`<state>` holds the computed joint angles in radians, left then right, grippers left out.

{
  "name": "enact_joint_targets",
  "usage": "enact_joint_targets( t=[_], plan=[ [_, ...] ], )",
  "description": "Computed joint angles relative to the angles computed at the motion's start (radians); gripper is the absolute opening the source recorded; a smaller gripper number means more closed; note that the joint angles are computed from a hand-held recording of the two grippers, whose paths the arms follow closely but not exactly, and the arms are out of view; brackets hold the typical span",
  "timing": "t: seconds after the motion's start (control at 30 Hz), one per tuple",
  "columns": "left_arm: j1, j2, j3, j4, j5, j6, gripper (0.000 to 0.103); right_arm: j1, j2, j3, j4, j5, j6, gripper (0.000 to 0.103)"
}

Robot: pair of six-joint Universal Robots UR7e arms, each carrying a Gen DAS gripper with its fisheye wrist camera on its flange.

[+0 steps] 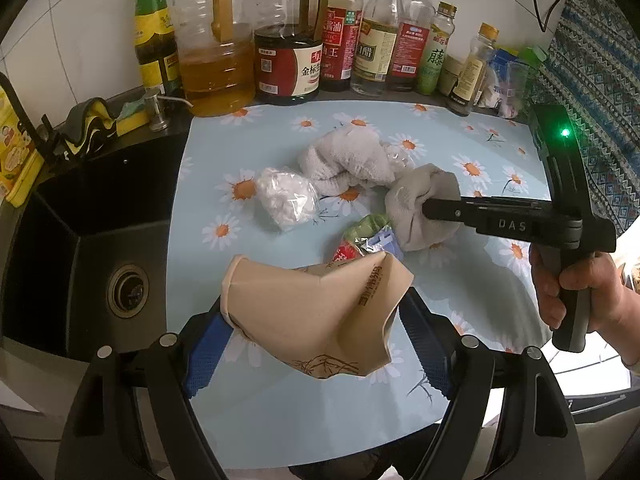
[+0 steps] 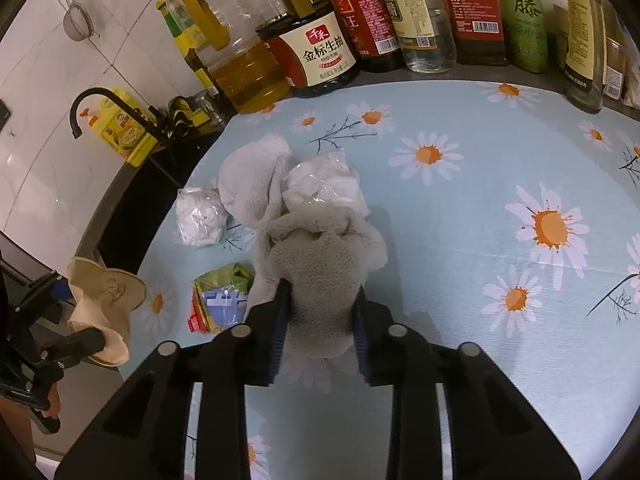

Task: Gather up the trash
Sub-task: 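Grasp the white cloth with the right gripper, then carry the paper bag and cloth down over the trash bin with both grippers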

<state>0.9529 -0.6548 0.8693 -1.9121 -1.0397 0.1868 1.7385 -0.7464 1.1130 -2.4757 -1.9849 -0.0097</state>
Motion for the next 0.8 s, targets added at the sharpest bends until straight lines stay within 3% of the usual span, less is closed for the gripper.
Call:
enact_joint_targets(
  t=[0.37,0.8],
  plan=[
    [-0.001,-0.02,0.029,-0.031,-0.037,0.036,0.079,0.029,-0.06,0.093,-0.113,-0.055,0.001,0.027],
    [-0.004,-0.077,0.097,-0.085,-0.105,0.097,0.079,0.088,-0.138,0.239,-0.217,-0.136,0.059,0.027]
  ],
)
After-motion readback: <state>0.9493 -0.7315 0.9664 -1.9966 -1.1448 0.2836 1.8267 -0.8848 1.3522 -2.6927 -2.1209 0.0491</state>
